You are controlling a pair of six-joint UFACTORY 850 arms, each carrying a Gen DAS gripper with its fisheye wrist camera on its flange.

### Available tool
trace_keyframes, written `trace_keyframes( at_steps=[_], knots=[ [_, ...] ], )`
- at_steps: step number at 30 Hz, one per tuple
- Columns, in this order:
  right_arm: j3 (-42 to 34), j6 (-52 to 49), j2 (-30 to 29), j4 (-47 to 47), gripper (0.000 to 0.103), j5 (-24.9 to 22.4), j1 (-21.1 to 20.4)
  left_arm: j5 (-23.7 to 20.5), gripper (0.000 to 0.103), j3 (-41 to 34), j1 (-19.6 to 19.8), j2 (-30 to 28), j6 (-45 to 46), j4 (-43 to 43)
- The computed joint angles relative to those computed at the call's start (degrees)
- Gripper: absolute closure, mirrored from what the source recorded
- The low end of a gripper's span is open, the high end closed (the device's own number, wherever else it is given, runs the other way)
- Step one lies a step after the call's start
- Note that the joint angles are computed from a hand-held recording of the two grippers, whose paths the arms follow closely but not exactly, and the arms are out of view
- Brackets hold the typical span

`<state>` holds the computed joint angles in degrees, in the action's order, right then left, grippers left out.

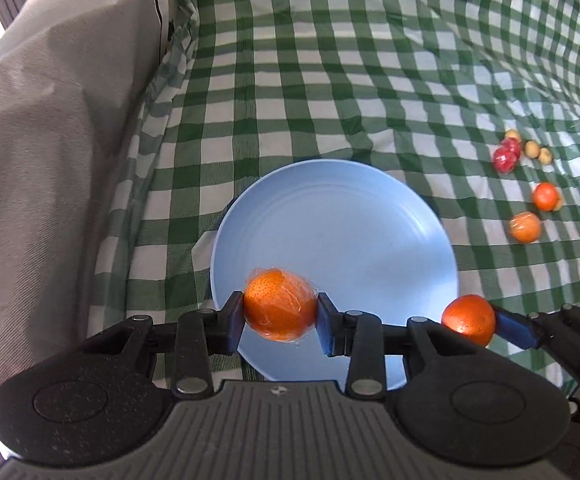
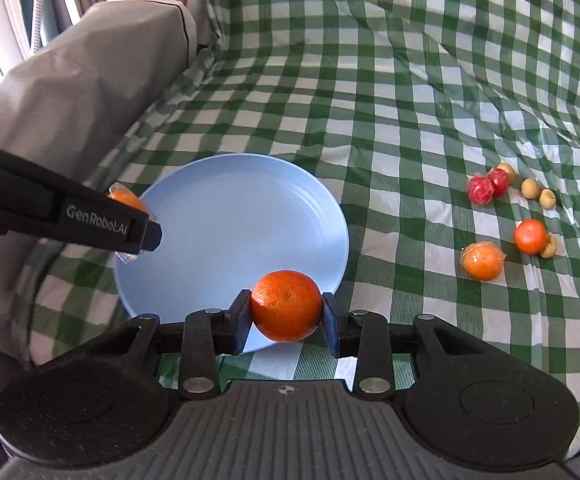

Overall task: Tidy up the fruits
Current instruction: 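Carry the oranges to the blue plate and open both grippers over it, then lift both grippers away from the plate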

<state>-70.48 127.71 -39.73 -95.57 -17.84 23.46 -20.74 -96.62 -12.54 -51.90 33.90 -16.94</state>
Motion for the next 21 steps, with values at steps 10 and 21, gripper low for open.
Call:
trace_keyframes(
  at_steps=[10, 21],
  knots=[
    [-3.5, -9.5, -2.1, 8.2, 0.030, 1.5, -1.2, 3.7, 0.000, 1.4, 1.1, 1.1, 9.2, -10.4],
    [8.5, -5.0, 10.0, 7.4, 0.002, 1.1, 3.3, 8.1, 0.000, 20.6, 4.6, 15.9, 20.1, -16.0]
  ],
)
